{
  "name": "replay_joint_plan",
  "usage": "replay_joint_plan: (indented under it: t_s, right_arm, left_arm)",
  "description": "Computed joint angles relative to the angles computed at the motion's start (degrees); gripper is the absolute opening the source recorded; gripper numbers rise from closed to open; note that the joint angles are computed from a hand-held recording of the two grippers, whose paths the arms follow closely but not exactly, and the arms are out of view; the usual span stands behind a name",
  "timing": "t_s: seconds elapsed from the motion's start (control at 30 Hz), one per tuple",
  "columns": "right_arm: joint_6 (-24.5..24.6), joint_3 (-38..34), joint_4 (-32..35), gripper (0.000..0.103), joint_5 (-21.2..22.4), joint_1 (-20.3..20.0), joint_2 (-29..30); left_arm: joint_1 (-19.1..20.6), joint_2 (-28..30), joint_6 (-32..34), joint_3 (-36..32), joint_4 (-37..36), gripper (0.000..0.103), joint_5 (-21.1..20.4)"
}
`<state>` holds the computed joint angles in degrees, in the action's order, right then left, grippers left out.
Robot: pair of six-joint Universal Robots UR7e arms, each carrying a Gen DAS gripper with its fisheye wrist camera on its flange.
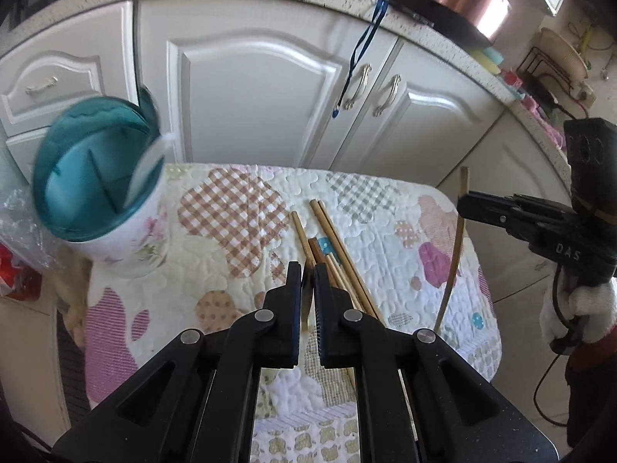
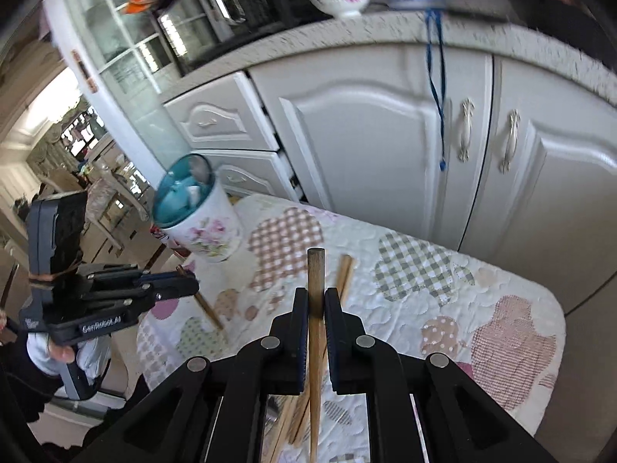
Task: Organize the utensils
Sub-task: 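Grasp the gold fork with the left tool while the right tool grasps a wooden chopstick, then lower the gold fork into the holder with the left tool while the right tool carries the chopstick over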
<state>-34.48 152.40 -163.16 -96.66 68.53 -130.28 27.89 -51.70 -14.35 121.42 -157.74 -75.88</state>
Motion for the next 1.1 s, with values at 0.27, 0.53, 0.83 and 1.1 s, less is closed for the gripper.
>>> replay_joint_plan:
  t_s: [0.27, 0.53, 0.83, 1.1]
  right_arm:
    - [1.7, -0.3, -1.6, 0.008, -3.7, 8.0, -0.8]
    - [4.2, -2.7, -6.2, 0.007, -8.7, 18.4, 6.7]
    - [5.9, -4.4, -8.8, 0.007, -11.7, 24.2, 11.9]
    - [6.2, -5.2, -9.4, 0.007, -13.0, 25.8, 13.6]
  left_arm:
    - [-1.1, -4.3, -0.2, 1.2, 0.0, 0.005, 2.5]
    - [-1.1, -7.1, -0.6, 1.7, 1.1, 0.005, 4.7]
    - [-0.8, -8.8, -0.6, 2.0, 1.6, 0.005, 5.6]
    - [-0.4, -9.4, -0.9, 1.7, 2.1, 0.005, 5.1]
